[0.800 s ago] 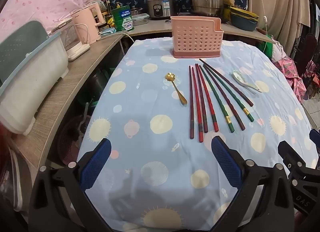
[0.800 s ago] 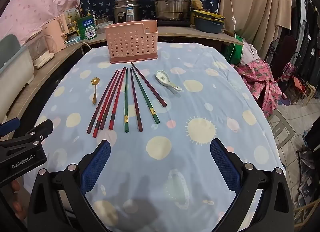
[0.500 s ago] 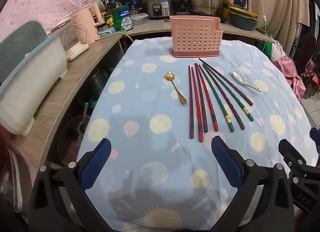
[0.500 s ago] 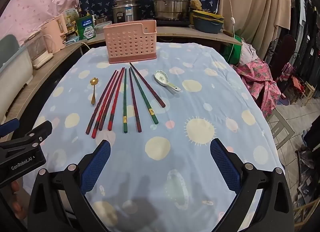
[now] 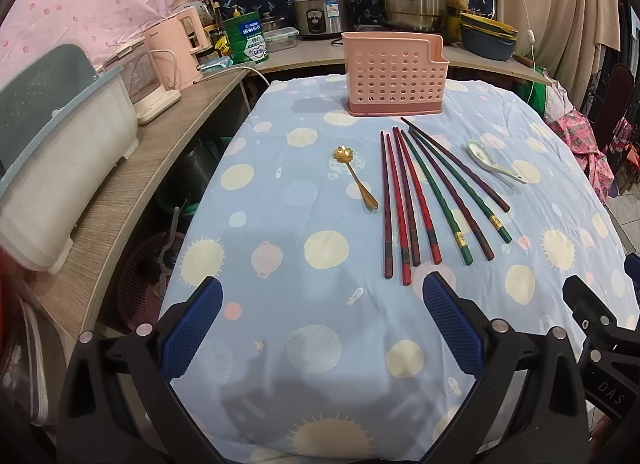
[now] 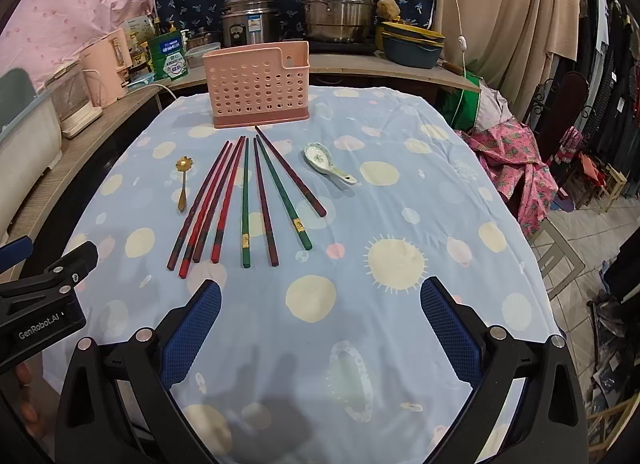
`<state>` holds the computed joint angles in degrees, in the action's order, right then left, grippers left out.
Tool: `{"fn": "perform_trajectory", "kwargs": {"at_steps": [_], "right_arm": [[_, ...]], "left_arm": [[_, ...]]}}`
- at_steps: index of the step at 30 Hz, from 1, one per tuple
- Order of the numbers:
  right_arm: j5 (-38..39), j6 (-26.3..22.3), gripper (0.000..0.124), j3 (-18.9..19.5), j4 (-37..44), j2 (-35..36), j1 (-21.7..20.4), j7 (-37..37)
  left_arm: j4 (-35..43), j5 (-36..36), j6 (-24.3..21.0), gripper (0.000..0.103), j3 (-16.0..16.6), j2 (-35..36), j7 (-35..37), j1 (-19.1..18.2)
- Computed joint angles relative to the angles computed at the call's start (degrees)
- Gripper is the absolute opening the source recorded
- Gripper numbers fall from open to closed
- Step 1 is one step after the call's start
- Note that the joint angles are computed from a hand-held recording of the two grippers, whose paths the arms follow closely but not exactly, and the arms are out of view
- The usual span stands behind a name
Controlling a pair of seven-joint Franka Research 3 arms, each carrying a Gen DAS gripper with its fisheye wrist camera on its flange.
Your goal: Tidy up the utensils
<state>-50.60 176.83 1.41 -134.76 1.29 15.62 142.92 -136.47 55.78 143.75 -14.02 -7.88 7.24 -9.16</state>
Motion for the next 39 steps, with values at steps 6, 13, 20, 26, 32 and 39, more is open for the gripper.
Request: {"fn": "perform_trajectory", "kwargs": {"at_steps": [6, 13, 20, 26, 32, 39], "right_arm": [[-2.00, -0.79, 0.096, 0.28, 0.33, -0.11, -0.06, 2.35], [-2.17, -0.71, 0.096, 0.26, 0.30, -0.13, -0.12, 2.46], [-1.90, -0.65, 0.096, 0.28, 0.25, -0.15, -0.18, 2.19], [-2.20, -0.74, 0.096, 0.16, 0.33, 0.06, -0.11, 2.58], [-1.88, -0.68, 0.096, 0.01, 0.21, 0.01, 0.01, 2.26], [-2.10, -0.68, 0.096, 0.04, 0.26, 0.06, -0.05, 2.40]], "left_arm": [[0.04, 0.07, -0.19, 0.096, 0.01, -0.02, 0.09, 0.05], [0.14, 0.93, -0.49, 0.096, -0.12, -0.04, -0.67, 0.02], [0.17, 0.45, -0.65, 0.096, -0.03, 0.00, -0.41, -0.13], [0.22, 0.28, -0.64, 0.096, -0.03, 0.18, -0.34, -0.19], [0.28, 0.25, -0.73, 0.096, -0.01, 0.19, -0.34, -0.24], [0.33, 0.30, -0.80, 0.096, -0.05, 0.24, -0.49, -0.28]]}}
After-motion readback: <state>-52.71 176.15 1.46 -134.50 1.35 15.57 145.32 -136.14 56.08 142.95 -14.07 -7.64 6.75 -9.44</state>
